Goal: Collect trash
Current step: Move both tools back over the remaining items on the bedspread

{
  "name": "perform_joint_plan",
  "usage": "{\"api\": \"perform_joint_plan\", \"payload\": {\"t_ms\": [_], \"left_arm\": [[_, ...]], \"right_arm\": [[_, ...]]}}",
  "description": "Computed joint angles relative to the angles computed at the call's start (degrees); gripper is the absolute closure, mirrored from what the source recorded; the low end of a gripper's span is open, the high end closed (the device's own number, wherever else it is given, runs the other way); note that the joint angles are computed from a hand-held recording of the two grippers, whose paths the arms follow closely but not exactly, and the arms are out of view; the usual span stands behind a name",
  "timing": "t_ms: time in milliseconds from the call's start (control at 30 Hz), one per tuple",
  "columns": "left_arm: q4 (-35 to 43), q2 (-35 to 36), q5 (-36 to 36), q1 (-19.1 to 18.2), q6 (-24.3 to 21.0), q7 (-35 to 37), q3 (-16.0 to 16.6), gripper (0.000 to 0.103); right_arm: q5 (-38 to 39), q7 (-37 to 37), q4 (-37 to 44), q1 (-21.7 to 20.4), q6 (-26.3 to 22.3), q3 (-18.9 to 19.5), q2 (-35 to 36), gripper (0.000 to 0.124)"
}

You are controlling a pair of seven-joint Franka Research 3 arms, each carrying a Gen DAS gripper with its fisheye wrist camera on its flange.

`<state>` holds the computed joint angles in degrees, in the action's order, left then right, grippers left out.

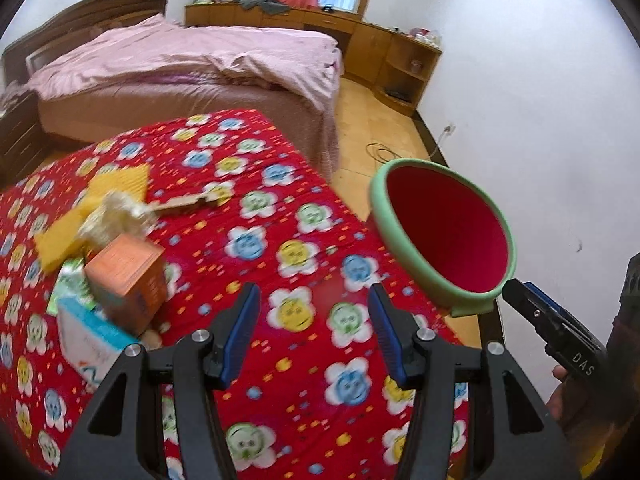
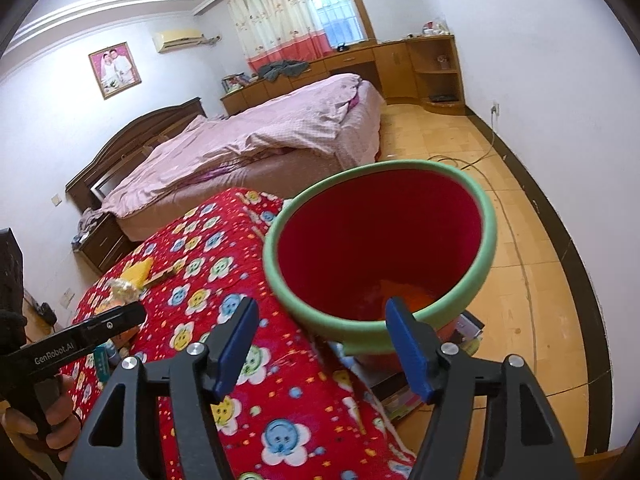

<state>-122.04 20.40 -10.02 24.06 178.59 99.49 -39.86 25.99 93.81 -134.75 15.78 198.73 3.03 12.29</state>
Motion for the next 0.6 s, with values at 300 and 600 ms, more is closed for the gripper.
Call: {"api": "perform_joint_plan", "payload": {"t_ms": [300, 600], "left_arm": [[-3.6, -2.0, -0.6, 1.0, 0.9, -2.3, 2.4, 0.047], [-6.7, -3.6, -1.0, 5.8, 2.4, -4.3, 1.3, 0.047]], "right_arm": [[-3.1, 1.7, 1.6, -0.7, -2.4, 2.3, 1.7, 0.055], [-5.6, 2.4, 3.7, -0.6, -4.0, 3.9, 3.4, 0.055]]}}
